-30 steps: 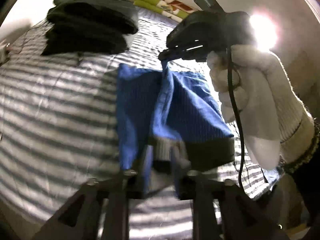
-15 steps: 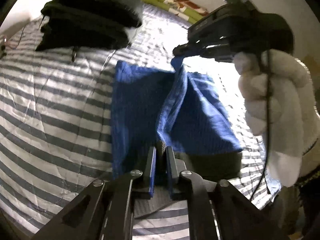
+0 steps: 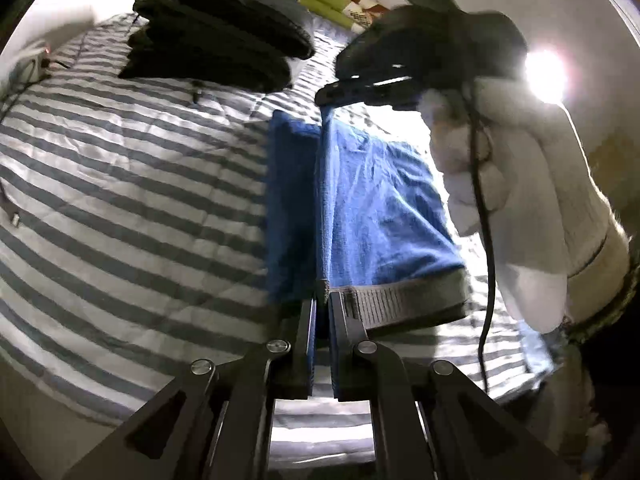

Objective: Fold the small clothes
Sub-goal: 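Lift and fold the blue shorts in half lengthwise with both tools, then lay the folded shorts down and open both tools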

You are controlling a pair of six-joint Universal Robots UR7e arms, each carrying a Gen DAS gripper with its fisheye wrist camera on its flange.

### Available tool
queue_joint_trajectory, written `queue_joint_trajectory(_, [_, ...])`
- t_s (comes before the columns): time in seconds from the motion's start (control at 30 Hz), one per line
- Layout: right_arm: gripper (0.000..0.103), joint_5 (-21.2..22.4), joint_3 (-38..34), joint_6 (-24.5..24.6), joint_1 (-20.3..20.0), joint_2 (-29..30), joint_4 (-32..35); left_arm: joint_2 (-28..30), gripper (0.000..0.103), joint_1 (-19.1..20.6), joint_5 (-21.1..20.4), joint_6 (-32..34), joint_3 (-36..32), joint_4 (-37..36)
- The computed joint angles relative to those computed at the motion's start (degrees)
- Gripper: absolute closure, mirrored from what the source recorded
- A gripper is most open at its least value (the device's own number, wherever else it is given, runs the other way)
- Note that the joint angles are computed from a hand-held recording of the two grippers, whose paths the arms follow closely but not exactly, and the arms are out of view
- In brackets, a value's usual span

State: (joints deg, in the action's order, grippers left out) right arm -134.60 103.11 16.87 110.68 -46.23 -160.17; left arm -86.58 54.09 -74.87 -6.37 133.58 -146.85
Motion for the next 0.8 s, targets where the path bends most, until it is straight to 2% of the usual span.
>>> queue_joint_trajectory(0.13, [0.100,1.58,-1.86,-1.66,-0.64,2.73,0.24,-0.38,0.098,0.23,1.87,-0.19,0.15,0.15])
queue_joint_trajectory(0.17, [0.096,2.71,-2.21,-2.55,-0.88,2.98,0.63,-0.14,0.098,0.41,2.15,-0.45,-0.05,0.53])
queue_joint_trajectory(0.27, [0.094,10.48,-0.05,-5.80,-2.01,0.58,-2.78,0.07,0.093,-0.23,4.34,-0.81,-0.11,1.62])
queue_joint_trajectory(0.37, [0.074,14.04,5.59,-7.40,-1.73,-4.86,-10.02,-1.52,0.078,-2.66,8.41,0.16,1.14,1.75])
queue_joint_trajectory(0.4, [0.072,14.02,8.16,-7.41,-1.42,-7.13,-12.53,-2.32,0.075,-2.81,8.27,-0.02,1.23,1.51])
queue_joint_trajectory(0.53, [0.072,10.20,21.24,-5.32,-0.24,-17.58,-20.25,-3.18,0.075,-1.83,5.24,-0.38,-1.51,-0.21])
queue_joint_trajectory(0.67, [0.072,6.07,32.84,-0.78,0.32,-24.63,-21.18,-0.24,0.075,-3.67,5.31,0.70,-4.57,-1.02])
queue_joint_trajectory(0.73, [0.072,7.29,37.54,1.99,-0.50,-26.72,-22.00,2.23,0.075,-4.73,2.46,2.87,-6.07,-0.42])
queue_joint_trajectory(0.8, [0.072,8.84,41.01,2.18,-1.10,-26.61,-25.37,4.81,0.074,-5.57,0.67,4.45,-7.55,1.12])
